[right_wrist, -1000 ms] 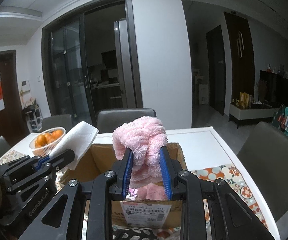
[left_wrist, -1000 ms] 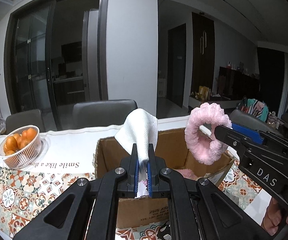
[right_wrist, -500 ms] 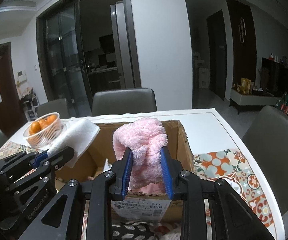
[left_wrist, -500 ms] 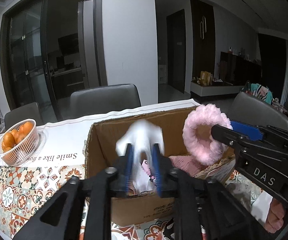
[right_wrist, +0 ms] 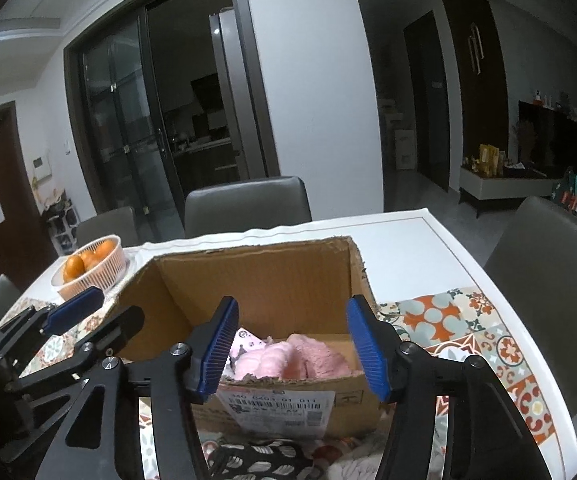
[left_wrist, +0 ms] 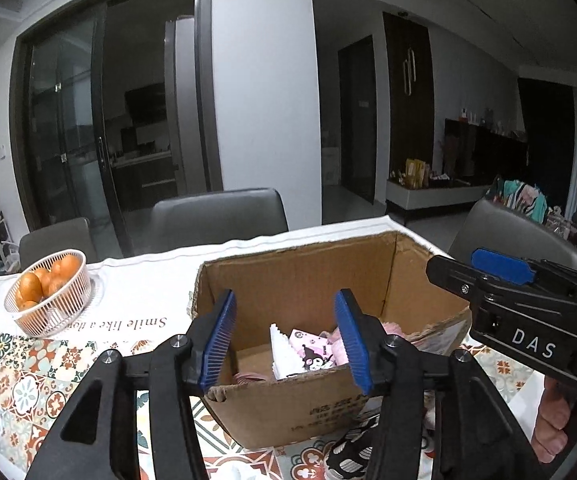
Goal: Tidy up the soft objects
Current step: 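Open both tools to drop the cloth and pink band into the box, then move both tools toward the black-and-white slipper and floral fabric pouch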
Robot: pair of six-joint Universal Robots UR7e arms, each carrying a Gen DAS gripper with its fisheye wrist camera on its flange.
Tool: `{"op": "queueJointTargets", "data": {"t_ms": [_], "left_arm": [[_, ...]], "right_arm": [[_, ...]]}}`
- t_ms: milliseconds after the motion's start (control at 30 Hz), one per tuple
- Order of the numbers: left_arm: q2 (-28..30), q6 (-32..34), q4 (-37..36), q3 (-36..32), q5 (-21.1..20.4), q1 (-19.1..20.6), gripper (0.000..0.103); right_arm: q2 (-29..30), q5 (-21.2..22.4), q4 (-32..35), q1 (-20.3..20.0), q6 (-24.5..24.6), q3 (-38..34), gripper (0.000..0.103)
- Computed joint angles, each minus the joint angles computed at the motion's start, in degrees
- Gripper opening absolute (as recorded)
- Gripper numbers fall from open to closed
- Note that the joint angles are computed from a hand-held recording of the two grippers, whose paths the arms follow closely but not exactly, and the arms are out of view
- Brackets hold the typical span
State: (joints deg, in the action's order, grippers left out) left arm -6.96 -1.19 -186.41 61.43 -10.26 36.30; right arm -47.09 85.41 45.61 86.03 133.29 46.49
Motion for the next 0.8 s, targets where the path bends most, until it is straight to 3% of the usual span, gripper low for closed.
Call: {"op": "queueJointTargets", "data": {"t_ms": [300,667,800], "left_arm": [[0.4,4.1,-6.0,0.7,0.7,-2.5,0.052],[2.2,10.7,-12.4,-0.9,1.9,-5.3,0.052],[1.9,9.3,-11.6,0.4,2.4,-6.0,0.054]], "right_arm": [[-6.7,-2.4,-5.1,-0.6,-0.1,8.3,0.058],[-13.2,-5.0,-9.0,-1.7,0.6,15.0,0.067],[-14.2,-5.3,-9.4,-2.2,0.7,15.9,0.067]]}}
